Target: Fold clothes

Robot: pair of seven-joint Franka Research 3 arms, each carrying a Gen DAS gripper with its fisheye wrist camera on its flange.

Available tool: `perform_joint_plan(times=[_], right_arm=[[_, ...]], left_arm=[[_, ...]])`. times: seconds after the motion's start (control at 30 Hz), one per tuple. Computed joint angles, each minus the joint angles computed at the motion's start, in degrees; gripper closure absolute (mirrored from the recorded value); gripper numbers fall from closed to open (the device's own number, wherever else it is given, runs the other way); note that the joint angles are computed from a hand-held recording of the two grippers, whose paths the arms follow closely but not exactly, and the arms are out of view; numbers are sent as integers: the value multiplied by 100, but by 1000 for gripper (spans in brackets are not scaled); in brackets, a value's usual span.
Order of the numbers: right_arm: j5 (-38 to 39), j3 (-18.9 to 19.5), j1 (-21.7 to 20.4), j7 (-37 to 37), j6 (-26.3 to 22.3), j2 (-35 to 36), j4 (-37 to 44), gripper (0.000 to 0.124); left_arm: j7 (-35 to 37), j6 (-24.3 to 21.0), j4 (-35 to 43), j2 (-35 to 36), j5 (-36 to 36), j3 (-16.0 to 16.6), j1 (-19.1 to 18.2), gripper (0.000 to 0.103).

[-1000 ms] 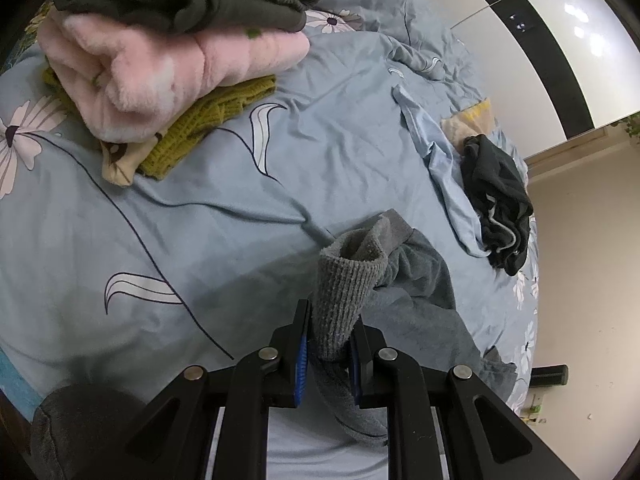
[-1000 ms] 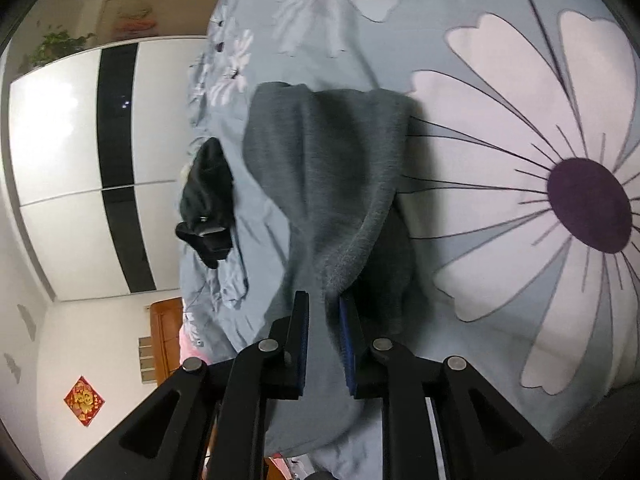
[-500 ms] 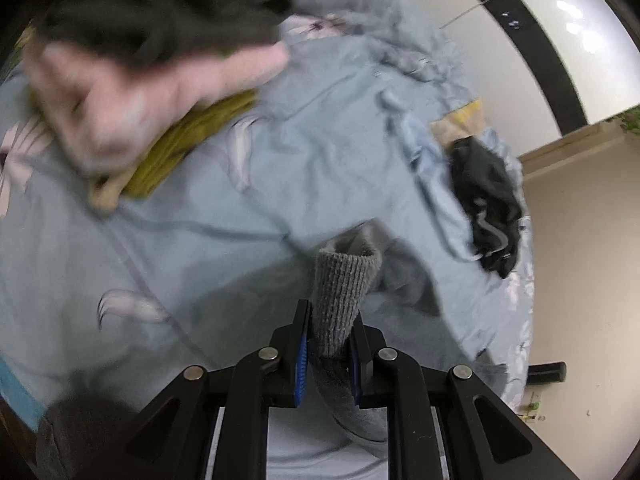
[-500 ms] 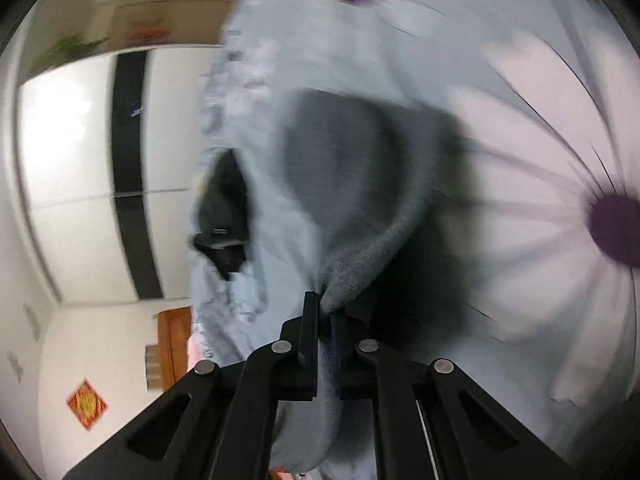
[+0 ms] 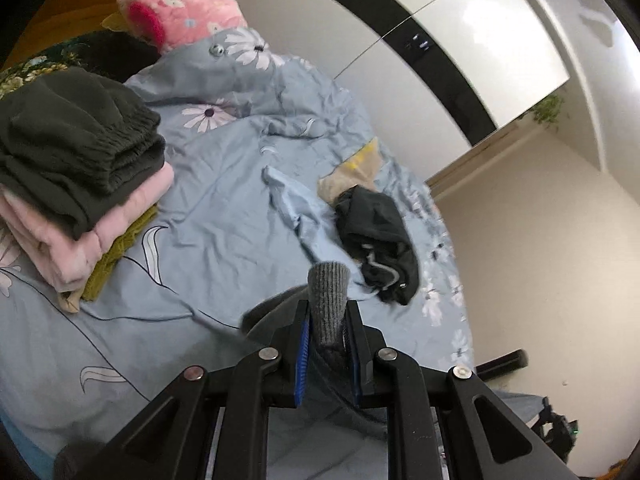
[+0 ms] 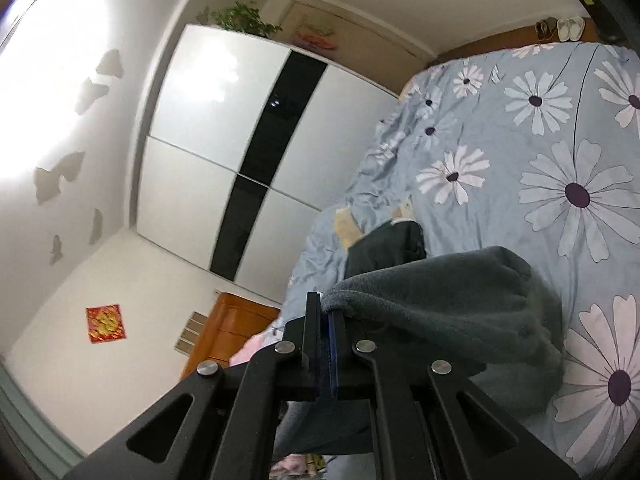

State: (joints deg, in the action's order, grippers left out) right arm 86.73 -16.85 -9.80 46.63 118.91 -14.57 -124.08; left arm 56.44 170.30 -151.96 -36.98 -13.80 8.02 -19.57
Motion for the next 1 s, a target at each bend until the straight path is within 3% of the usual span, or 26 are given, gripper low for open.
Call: perform_joint_plan(times=[0.07,0.13,0.17,0.23,0.37,0.57,0.63,0.73,0.8,0.83,0.93,1.0], right_arm=[[-45,-75,-61,-70,-80,-135,-16,121],[-117,-128,-82,-136,-147,-158,92,121],[-162,-146,-89,-149,-172,-130,161,121],[-260,-105,-69,-84,-131,46,340,121],[-467,94,-36,324,19,669,865,121],[-313,627,-110,1080,169,1980,2929,121],[-196,814,-198,1154,246,2253,3766,121],[11,1065,-351,834,482,2411,4803,121],[76,1208,-457,523,630,2390,5195,121],[35,1244,-499,416,617,2293,5111,121],[-289,1202,-491,311,472,1922,4279,121],[-646,1099,-416,403,336,1750,3649,121]], left_arm=[[39,-28,-47,-211,17,41,-9,90],[239,-34,71,-230,-142,379,-356,90],[273,-49,157,-143,-147,373,-359,90],[274,-150,404,219,-88,242,-217,90],[511,-221,1038,1185,-534,432,-410,93],[952,-551,2929,2528,-1198,414,-239,95],[980,-590,3848,2793,-1015,272,-29,95],[1245,-198,4632,2770,-707,18,228,95],[1354,13,4701,2548,-478,-122,380,94],[1310,-47,4525,2395,-310,-324,636,94],[1128,-263,3772,1923,148,-658,1138,94],[1049,-431,2950,1673,130,-625,1184,94]])
